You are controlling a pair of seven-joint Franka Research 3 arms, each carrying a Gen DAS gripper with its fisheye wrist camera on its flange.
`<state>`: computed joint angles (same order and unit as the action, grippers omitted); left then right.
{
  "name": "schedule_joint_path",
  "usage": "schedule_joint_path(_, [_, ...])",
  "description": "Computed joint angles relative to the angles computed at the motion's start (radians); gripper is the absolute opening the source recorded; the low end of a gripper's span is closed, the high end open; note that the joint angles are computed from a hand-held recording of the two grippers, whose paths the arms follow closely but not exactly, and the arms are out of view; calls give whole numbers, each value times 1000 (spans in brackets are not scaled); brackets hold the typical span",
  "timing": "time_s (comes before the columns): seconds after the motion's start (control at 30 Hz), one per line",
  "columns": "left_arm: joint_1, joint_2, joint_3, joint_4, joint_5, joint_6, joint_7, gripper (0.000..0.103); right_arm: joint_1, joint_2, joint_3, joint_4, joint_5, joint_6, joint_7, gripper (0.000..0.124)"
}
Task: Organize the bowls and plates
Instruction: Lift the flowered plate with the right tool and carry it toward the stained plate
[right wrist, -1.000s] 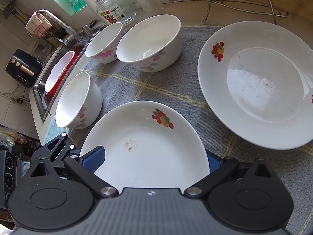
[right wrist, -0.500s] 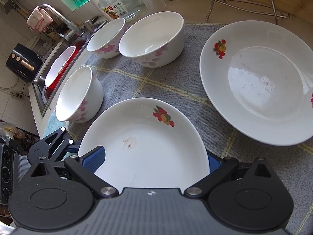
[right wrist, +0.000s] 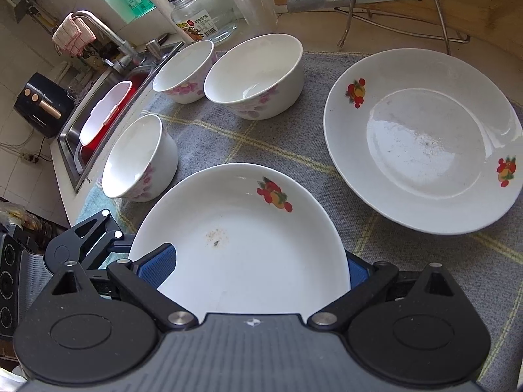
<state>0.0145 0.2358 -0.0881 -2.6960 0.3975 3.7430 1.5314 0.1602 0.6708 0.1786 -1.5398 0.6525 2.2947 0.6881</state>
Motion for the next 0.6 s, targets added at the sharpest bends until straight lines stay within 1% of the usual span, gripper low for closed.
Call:
schedule_joint_path(0.27, [-11,-10,-20,24,11,-32,-38,102,-29,-30,-4,-30,22,-4,-34,103])
schedule_joint_path(0.37, [-41,-11,-16,36,-25,-42,-10,102,-41,-41,-7,-40,32,-7,-52,103])
schedule_joint_path(0.6, [-89,-12,-23,72,-78,-74,17,102,-73,-59,-13,-55,66,-11,-92,103])
